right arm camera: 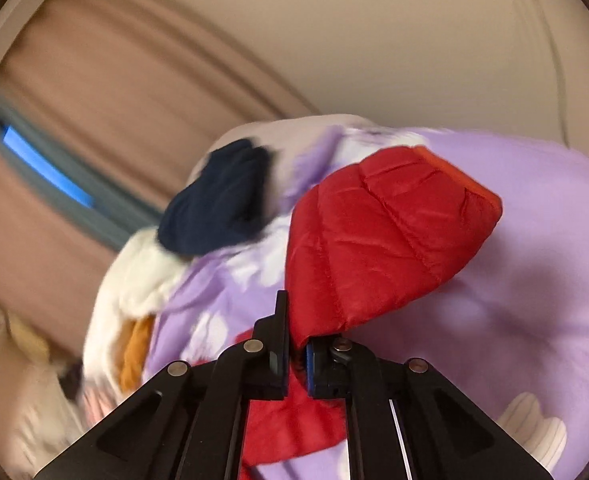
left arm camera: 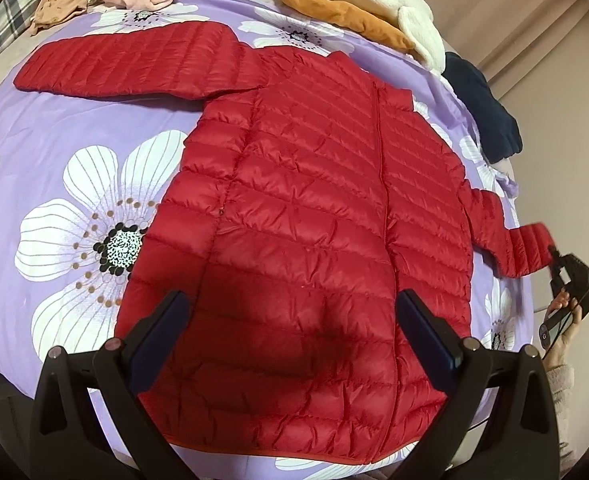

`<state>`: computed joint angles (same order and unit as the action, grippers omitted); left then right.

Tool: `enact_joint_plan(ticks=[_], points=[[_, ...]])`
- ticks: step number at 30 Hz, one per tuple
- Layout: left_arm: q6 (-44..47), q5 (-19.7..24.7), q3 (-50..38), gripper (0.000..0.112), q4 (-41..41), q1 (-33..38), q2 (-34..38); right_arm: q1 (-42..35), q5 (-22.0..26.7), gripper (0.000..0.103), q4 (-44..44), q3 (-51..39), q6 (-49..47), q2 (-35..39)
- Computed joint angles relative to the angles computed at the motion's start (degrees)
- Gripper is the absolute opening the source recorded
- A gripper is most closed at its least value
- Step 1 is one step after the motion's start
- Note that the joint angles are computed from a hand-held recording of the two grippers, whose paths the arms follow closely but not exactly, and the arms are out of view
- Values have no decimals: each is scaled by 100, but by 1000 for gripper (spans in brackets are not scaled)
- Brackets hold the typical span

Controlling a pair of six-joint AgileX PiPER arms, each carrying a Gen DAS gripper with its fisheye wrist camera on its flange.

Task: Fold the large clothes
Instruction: 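Lift the sleeve with the right gripper and fold it across the jacket body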

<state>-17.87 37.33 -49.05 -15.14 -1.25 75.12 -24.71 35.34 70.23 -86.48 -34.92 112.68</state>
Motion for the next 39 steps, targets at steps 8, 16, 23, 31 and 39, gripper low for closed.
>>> enact_joint_plan(ticks=[8,16,23,31,39], points=[[269,-19,227,103,-134,328,-283,1283,-50,8,-661,-270,-345,-540],[882,54,527,103,-538,1085,-594,2755,-196,8,-2204,-1375,482,-55],[1528,129,715,103,-995,1595,-638,3562,-92,8,-3266,-1752,1054,259],[1838,59,855,103,-1056,1797,-747,4154,292,8,-4471,-2242,1899,602],[2269,37,926,103,-1326,1987,-674,4556,814,8,-5393,-2948,2535,1174]])
